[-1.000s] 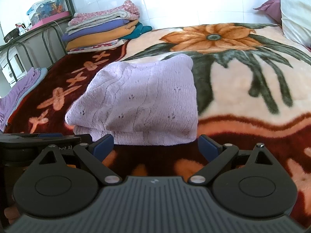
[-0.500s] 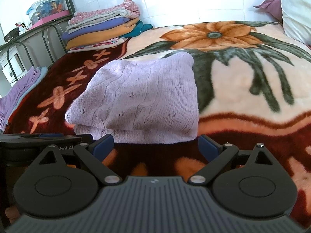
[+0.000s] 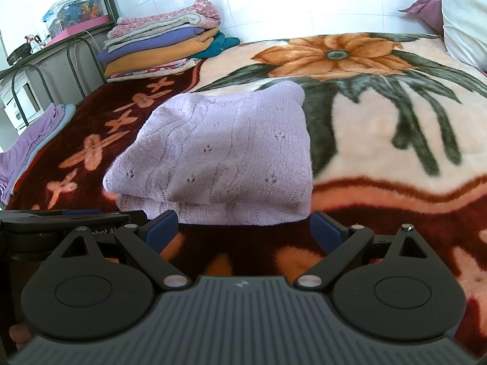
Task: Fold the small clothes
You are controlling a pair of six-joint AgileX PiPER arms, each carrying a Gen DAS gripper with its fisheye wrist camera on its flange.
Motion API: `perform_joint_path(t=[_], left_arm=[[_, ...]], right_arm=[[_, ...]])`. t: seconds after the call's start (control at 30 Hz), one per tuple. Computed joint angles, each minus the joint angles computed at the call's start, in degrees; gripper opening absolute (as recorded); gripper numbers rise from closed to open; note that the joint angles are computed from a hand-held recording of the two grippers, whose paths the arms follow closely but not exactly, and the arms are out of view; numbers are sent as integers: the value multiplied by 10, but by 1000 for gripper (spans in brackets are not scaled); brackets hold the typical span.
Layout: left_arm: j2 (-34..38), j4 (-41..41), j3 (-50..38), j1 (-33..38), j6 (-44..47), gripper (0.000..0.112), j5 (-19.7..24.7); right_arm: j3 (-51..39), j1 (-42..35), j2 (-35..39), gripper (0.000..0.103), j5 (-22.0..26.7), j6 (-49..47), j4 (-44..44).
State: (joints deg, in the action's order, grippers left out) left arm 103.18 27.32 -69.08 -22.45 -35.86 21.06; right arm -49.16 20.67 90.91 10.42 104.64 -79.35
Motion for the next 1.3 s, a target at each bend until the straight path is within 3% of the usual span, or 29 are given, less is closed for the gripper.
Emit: perform_joint_path(t=[1.3], left_arm=[[5,-5,-9,0,6,62,7]], right_arm=[[-1,1,3,97,-2,3,-2]])
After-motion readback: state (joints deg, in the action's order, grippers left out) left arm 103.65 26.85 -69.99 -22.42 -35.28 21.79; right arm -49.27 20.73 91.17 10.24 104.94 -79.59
